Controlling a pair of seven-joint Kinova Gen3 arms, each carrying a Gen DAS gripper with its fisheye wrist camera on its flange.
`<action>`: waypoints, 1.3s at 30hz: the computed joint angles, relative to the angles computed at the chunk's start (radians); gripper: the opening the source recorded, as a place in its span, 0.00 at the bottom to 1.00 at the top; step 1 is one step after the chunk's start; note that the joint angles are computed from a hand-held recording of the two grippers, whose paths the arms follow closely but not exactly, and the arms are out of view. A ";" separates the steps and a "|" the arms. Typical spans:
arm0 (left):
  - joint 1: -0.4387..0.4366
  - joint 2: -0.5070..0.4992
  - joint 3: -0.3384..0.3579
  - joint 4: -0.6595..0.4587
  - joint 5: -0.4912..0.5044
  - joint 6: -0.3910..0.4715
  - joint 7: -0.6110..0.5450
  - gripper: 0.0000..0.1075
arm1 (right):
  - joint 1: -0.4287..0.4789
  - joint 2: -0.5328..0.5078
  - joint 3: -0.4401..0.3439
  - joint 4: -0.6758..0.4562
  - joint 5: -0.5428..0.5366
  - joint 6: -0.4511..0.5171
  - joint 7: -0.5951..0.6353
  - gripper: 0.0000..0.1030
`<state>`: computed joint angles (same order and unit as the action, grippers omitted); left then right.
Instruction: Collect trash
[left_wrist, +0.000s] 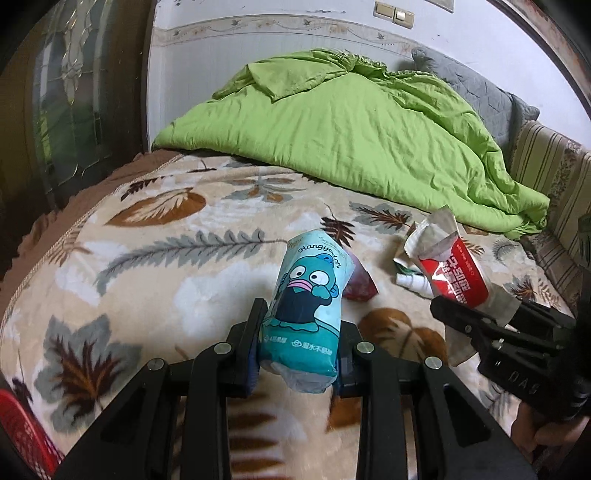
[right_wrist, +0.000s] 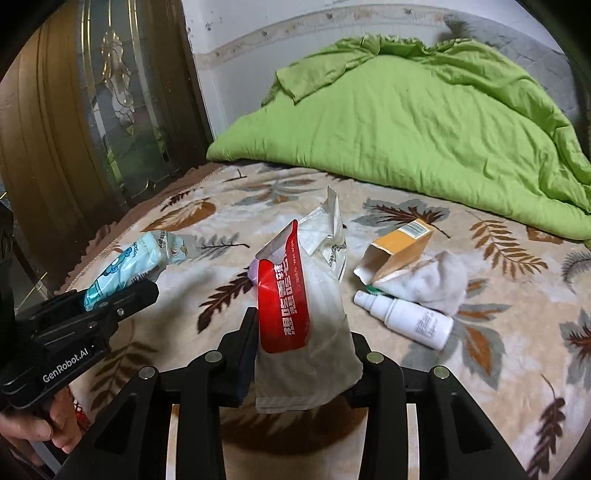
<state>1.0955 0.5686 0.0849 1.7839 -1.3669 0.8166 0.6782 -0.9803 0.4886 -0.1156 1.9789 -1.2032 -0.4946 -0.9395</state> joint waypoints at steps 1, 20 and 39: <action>0.002 -0.001 0.002 0.003 0.004 0.001 0.001 0.26 | -0.017 -0.003 0.002 0.006 -0.020 -0.017 0.016 0.39; -0.010 -0.015 0.012 0.033 0.029 0.032 0.037 0.26 | 0.005 0.005 -0.113 -0.040 -0.180 -0.087 0.155 0.39; -0.005 0.022 -0.029 -0.021 0.063 0.012 -0.052 0.26 | 0.018 0.025 -0.028 -0.040 -0.041 0.050 0.042 0.39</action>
<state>1.0903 0.5904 0.0561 1.7634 -1.3037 0.8287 0.6262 -0.9618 0.5134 -0.1435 1.9387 -1.2440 -0.4449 -0.8976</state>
